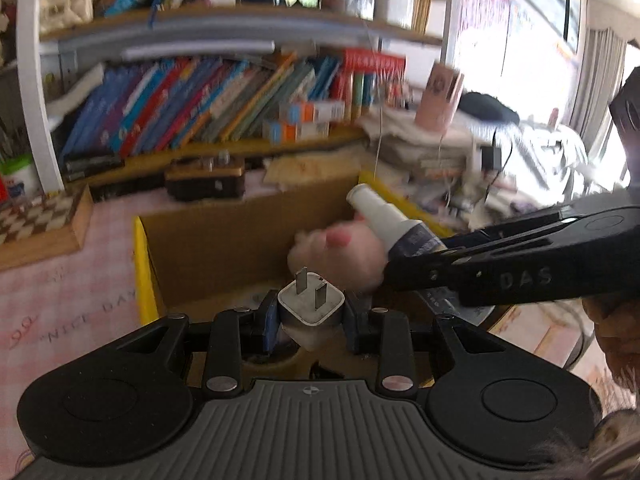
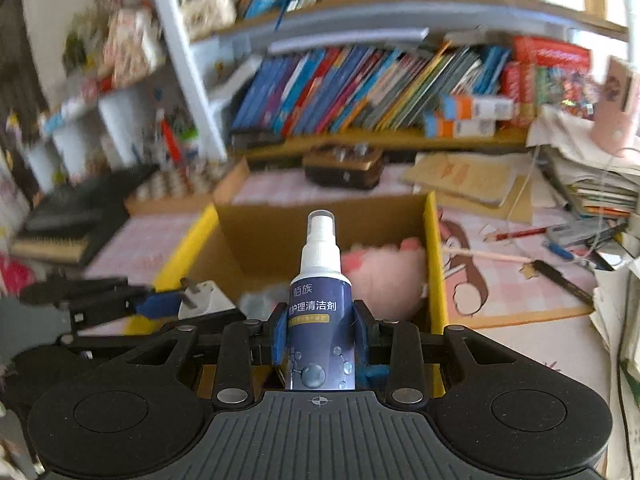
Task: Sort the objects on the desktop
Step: 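Lower both tools into the yellow box and open them, releasing plug and bottle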
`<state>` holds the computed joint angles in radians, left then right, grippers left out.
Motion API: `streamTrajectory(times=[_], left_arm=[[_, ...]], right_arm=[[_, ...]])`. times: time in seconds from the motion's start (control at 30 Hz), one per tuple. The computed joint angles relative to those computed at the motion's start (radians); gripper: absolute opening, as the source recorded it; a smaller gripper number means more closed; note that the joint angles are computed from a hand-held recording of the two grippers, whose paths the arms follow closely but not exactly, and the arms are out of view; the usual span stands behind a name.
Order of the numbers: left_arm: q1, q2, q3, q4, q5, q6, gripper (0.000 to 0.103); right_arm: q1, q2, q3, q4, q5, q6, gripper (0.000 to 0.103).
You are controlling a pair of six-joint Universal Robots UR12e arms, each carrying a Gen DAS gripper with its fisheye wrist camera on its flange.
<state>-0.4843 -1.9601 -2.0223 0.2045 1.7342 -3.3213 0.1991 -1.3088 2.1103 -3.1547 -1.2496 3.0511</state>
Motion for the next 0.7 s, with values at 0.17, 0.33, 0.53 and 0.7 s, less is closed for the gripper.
streamTrajectory(times=[0.17, 0.33, 0.53, 0.7], left_arm=[[0.006, -0.013, 0.009, -0.075, 0.002, -0.003, 0.030], [0.015, -0.014, 0.010, -0.089, -0.022, -0.015, 0.030], [0.014, -0.014, 0.015, -0.105, -0.017, -0.016, 0.029], [0.003, -0.016, 0.017, -0.097, 0.022, -0.016, 0.031]], right_arm=[[0.015, 0.023, -0.036, 0.115, -0.025, -0.114, 0.033], [0.020, 0.032, -0.059, 0.198, -0.031, -0.183, 0.033], [0.017, 0.035, -0.078, 0.263, -0.008, -0.194, 0.033], [0.018, 0.036, -0.069, 0.227, -0.013, -0.178, 0.033]])
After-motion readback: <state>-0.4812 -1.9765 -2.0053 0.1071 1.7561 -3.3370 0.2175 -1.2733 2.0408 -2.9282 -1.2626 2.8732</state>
